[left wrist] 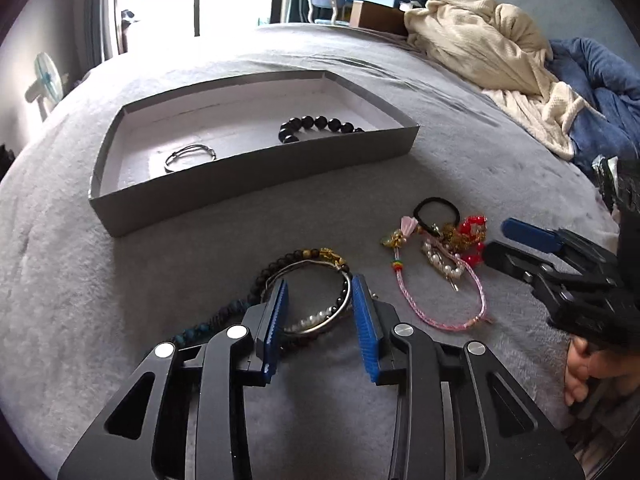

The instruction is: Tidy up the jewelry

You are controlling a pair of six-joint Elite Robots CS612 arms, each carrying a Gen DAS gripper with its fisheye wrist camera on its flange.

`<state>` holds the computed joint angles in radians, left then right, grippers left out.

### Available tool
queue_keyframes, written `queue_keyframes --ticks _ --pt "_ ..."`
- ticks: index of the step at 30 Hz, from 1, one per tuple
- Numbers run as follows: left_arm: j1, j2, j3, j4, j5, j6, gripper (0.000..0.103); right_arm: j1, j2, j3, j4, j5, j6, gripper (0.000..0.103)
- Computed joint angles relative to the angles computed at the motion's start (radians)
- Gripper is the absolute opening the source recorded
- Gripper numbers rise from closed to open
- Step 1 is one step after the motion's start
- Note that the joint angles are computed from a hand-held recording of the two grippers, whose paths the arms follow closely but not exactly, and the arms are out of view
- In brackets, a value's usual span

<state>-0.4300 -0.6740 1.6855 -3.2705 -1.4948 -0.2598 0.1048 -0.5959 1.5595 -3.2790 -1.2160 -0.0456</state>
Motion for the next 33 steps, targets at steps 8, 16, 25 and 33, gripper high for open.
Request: queue_keyframes --ticks 8,16,25,33 --pt "0.001 -0.008 0.029 -0.057 -0.006 -0.007 0.035 0.001 0.013 -0.054 0.124 -0.005 0.018 0.044" --pt "-0.002 -0.010 0.021 -0.029 0.012 -0.002 0.039 -0.009 0.018 -0.049 0.080 0.034 0.049 0.015" --pt "-0.007 -0.004 0.022 -0.054 -0.032 0.046 0.007 -0.020 0.021 -0.026 -0.029 0.058 0.096 0.014" --pt "-0.021 -0.023 0.073 -0.092 -0.046 0.099 0.003 -0.022 0.021 -0.023 -0.032 0.063 0.102 0.014"
